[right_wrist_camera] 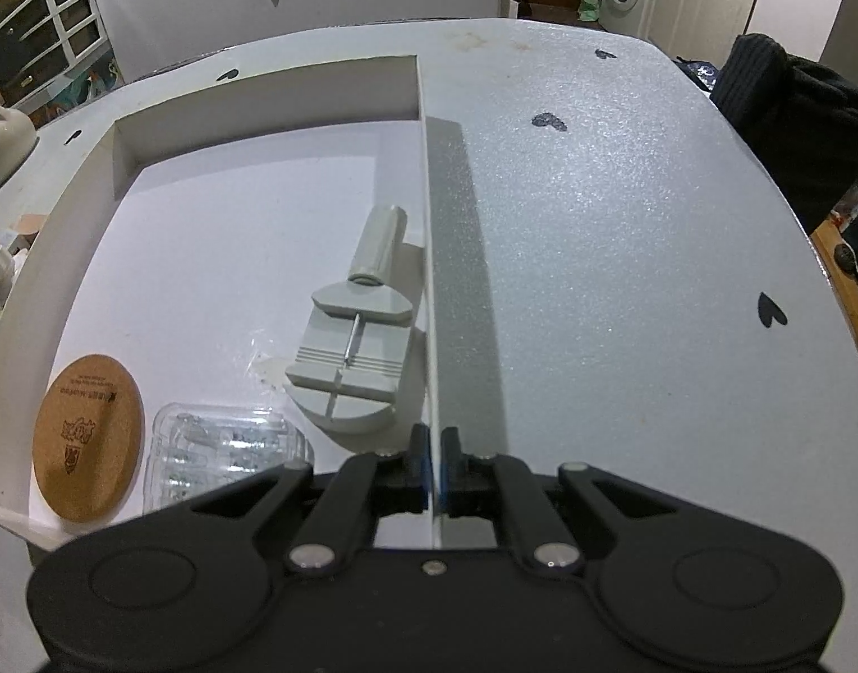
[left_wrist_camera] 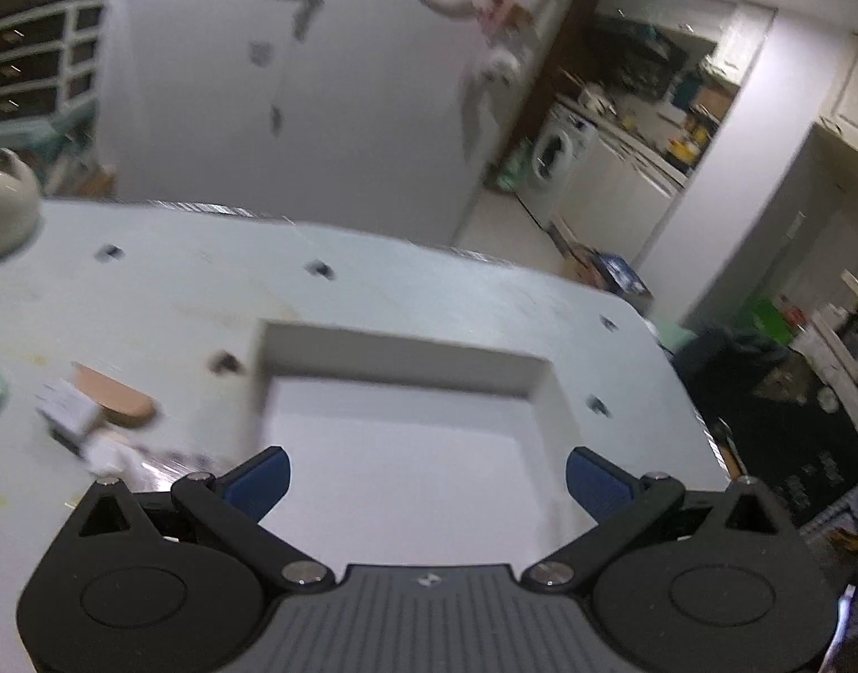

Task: Organize rigid objects
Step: 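Move the left gripper to the white round knob and grasp it, then carry the white knob with the left gripper over the tray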

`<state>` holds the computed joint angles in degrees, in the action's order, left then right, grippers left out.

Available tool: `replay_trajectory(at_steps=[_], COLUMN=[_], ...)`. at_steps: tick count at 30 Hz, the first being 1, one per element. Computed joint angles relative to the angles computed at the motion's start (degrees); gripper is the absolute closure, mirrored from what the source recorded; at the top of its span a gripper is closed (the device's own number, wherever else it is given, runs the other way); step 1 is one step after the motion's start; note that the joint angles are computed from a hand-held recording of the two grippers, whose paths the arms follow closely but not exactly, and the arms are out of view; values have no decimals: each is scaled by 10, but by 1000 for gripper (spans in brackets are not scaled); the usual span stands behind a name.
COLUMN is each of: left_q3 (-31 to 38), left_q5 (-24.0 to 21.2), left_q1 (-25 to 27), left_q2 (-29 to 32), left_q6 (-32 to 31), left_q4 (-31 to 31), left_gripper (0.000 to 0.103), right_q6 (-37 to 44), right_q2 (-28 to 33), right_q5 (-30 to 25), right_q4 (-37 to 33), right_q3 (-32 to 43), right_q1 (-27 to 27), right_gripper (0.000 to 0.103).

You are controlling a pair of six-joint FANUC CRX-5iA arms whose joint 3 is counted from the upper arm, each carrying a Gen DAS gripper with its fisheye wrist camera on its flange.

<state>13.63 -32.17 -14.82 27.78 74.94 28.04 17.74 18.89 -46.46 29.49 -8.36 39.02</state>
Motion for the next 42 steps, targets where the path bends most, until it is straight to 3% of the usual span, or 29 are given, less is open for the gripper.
replay_trajectory(at_steps=[5,11,16,24,29,42], left_q3=[-17,-22,-23,10,23,27], left_q5=[55,82,87,44,29,33], left_q1=[18,38,46,48,51,59], left_q2=[-23,-33,-27,5,17,33], left_q6=[78,161,163,208,231,188], left_q4=[-102,-208,-245,-304,-330,-294], left_gripper=[0,4,33,59,66,74], right_q6=[-4,-11,-11,-15,-16,-17], right_q2=[-5,-11,-11,-10,-9,-8], right_q5=[9,18,18,15,12,12], right_q4=[7,12,12,12,11,11], right_q3=[-10,-21,-21,-19,-17,-17], right_q1=[1,1,1,2,2,2], right_gripper=[99,99,99,99,99,99])
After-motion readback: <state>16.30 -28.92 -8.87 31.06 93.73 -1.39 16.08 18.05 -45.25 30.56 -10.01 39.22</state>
